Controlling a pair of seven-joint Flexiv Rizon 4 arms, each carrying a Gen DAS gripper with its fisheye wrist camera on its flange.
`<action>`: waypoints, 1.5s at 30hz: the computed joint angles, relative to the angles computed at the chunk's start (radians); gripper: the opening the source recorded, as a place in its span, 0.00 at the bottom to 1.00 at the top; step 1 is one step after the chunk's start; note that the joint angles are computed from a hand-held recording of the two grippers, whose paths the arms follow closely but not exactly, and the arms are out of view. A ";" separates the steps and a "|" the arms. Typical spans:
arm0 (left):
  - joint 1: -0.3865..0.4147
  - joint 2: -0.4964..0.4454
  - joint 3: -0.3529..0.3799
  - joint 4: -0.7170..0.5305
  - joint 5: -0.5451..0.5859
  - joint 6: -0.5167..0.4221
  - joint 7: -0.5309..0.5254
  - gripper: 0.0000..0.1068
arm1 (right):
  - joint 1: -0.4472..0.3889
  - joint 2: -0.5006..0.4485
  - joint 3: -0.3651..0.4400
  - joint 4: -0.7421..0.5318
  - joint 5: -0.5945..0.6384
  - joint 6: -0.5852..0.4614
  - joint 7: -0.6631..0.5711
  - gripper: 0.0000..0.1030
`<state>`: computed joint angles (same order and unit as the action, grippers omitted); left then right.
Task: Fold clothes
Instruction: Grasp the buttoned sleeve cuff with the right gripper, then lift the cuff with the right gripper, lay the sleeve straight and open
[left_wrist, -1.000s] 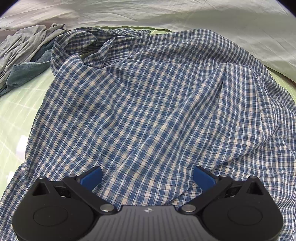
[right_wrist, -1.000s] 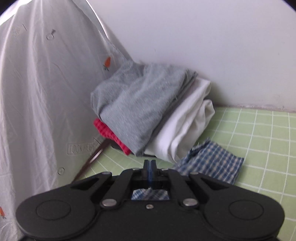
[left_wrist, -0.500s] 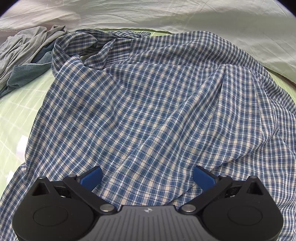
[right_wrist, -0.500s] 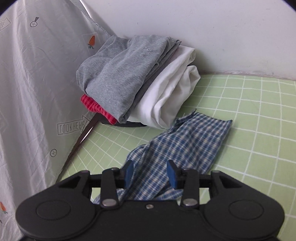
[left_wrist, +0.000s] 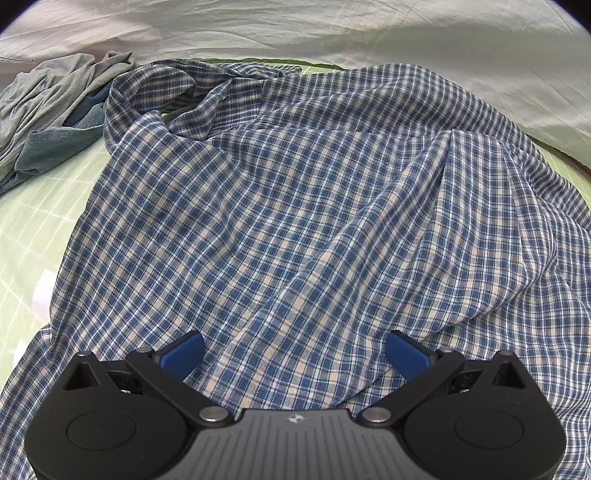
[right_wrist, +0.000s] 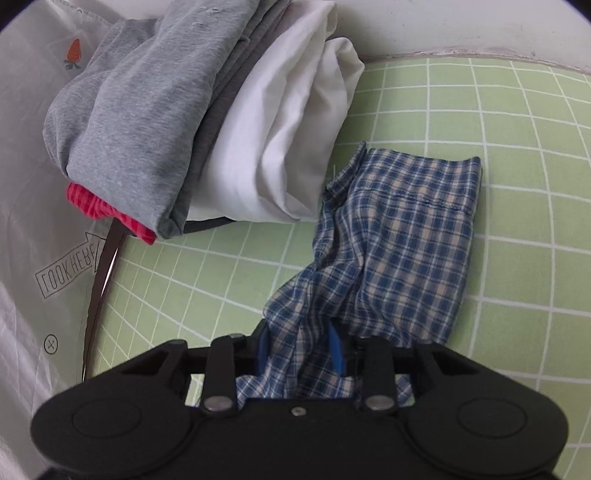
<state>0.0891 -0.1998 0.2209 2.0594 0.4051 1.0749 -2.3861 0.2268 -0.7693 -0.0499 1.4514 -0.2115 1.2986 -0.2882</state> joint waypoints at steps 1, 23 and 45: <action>0.000 -0.001 0.000 -0.001 0.001 0.001 0.000 0.96 | 0.000 0.001 -0.001 0.007 -0.004 0.012 -0.008 0.16; -0.008 -0.007 0.005 -0.009 0.042 0.012 -0.040 0.96 | 0.117 0.253 -0.116 0.510 0.165 0.402 -0.296 0.03; -0.014 -0.009 0.006 -0.011 0.052 0.010 -0.059 0.96 | 0.064 0.212 -0.112 0.307 -0.043 0.011 0.000 0.56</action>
<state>0.0756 -0.2087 0.2269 2.0483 0.4575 1.0849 -2.4448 0.2906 -0.5569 -0.1618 1.7581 -0.2541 1.3098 -0.2884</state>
